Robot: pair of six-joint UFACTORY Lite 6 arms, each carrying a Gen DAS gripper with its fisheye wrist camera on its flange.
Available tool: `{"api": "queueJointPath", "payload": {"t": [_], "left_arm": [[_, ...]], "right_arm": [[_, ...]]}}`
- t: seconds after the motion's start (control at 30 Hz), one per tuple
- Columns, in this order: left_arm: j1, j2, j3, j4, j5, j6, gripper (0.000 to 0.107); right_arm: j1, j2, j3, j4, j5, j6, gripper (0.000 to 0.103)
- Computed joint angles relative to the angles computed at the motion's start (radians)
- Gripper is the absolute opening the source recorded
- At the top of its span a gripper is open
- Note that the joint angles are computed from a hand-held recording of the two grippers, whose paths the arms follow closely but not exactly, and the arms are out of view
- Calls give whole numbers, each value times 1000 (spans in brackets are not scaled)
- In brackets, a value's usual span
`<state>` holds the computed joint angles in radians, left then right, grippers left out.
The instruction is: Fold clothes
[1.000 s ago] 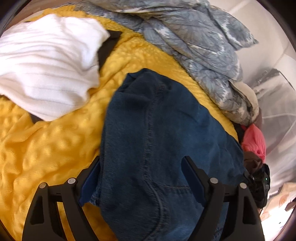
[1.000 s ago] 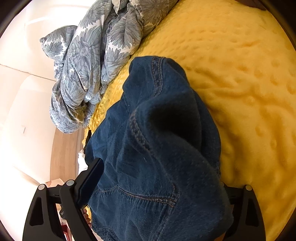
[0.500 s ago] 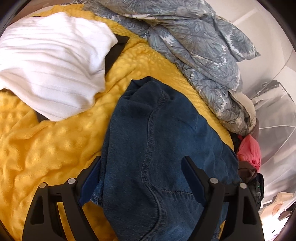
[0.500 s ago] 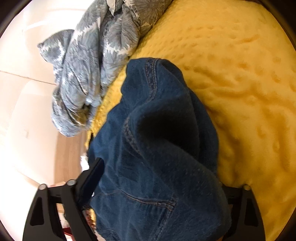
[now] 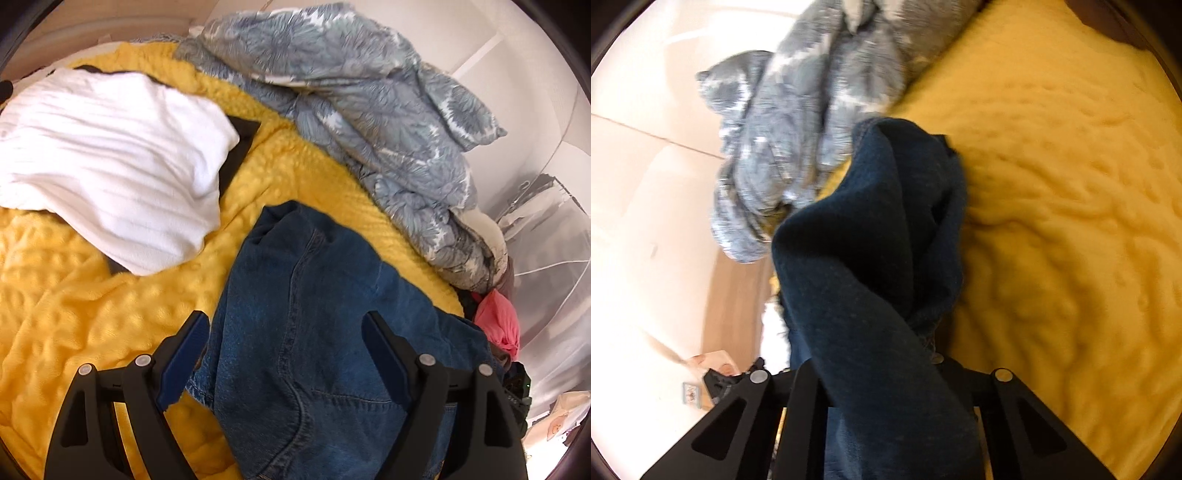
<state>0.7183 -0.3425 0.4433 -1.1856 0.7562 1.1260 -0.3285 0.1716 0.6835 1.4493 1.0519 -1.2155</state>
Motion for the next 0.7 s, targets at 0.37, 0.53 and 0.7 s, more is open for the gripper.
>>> {"api": "queueJointPath", "payload": {"t": [0.37,0.53,0.7], "left_arm": [[-65,-101,-12,30,74,-71,86],[-158,-133,-20,50,52,-122,86],[-394,-177,-29,212,-157,-295,86]], "right_arm": [[-23,-137,8,46,158,67,13],[33,-173,20,83,140,83,13],[11,-105,21,15,58,128,28]]}}
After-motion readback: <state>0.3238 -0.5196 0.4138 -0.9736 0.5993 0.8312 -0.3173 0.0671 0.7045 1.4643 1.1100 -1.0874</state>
